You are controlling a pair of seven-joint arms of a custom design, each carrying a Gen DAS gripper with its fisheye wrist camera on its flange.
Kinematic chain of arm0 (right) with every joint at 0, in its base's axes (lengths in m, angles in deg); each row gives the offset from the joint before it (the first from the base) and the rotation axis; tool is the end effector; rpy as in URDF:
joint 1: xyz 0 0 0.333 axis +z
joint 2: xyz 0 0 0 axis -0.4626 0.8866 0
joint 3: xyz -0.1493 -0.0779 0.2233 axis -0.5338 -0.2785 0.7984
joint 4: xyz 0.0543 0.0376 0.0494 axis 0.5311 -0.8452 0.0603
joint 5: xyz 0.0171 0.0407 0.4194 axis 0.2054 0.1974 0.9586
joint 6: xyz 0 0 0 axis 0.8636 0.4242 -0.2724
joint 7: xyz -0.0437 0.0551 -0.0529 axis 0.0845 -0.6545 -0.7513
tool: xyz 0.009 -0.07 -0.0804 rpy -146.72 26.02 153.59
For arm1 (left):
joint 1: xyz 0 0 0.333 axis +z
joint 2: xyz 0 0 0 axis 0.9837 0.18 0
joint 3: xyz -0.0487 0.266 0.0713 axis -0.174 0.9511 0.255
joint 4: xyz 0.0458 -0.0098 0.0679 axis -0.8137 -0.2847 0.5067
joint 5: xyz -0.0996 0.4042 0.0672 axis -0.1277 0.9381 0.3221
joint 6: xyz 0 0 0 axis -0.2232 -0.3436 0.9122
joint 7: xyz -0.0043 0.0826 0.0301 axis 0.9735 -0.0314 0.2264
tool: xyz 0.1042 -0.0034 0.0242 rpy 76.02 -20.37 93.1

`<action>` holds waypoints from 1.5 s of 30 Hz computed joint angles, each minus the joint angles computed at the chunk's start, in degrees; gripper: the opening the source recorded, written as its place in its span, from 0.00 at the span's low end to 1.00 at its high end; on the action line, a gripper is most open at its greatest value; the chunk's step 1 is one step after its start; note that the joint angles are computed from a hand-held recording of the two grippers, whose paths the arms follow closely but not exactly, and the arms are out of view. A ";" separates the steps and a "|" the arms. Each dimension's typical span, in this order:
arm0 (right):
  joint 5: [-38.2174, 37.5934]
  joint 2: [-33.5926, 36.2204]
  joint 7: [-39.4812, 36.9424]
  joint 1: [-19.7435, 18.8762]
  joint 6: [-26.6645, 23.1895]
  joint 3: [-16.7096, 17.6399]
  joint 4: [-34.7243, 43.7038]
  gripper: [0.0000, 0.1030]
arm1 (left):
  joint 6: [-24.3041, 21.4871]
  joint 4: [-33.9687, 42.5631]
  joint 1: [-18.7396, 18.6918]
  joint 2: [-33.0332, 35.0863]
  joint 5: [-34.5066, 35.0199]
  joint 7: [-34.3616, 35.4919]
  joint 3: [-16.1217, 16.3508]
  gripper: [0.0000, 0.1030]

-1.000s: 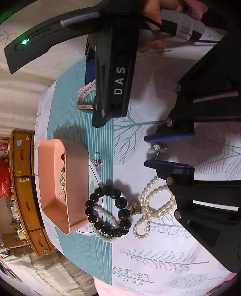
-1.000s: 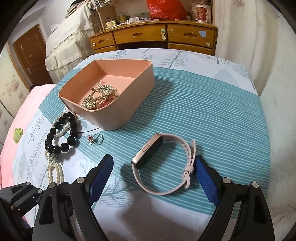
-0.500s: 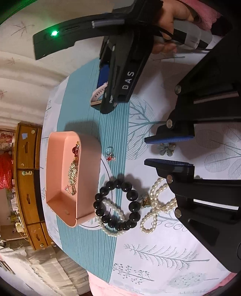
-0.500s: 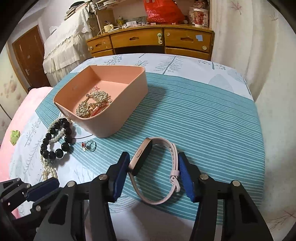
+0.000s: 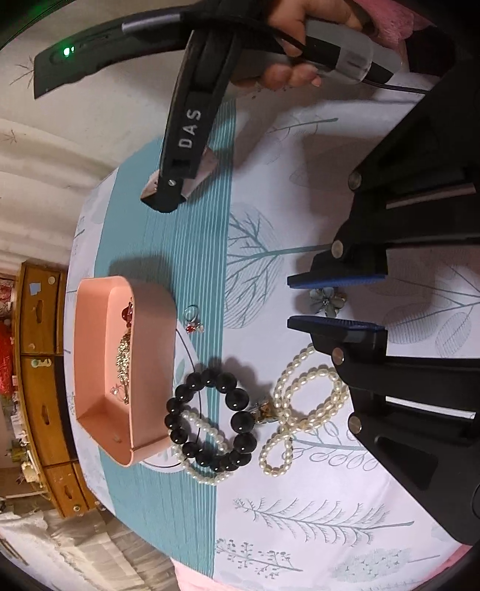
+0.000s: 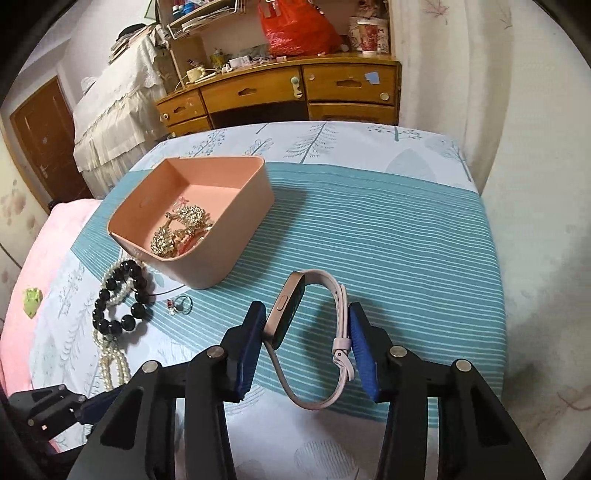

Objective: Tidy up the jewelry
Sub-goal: 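Grasp the pink-band smartwatch with the right tool while the left tool grasps the blue flower brooch, then carry the watch and brooch into the pink tray while both tools open to release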

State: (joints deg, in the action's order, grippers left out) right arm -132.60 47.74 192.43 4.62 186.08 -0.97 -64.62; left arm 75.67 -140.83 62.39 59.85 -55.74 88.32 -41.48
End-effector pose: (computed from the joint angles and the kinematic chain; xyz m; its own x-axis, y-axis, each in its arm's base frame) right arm 0.4887 0.3925 0.3316 -0.0398 -0.9964 -0.0753 -0.8010 0.0769 -0.5937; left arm 0.4546 -0.2185 0.3715 -0.2860 -0.9470 0.1459 -0.8496 0.1802 -0.4957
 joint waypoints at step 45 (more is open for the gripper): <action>-6.10 11.67 20.09 8.68 -18.68 -1.12 26.61 0.45 | -31.36 36.87 13.97 18.26 -20.99 49.43 3.78 0.14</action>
State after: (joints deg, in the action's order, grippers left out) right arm -138.71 59.40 212.52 13.30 167.41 -2.09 -38.01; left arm 44.31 -103.96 76.36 78.11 -76.73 137.75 -37.70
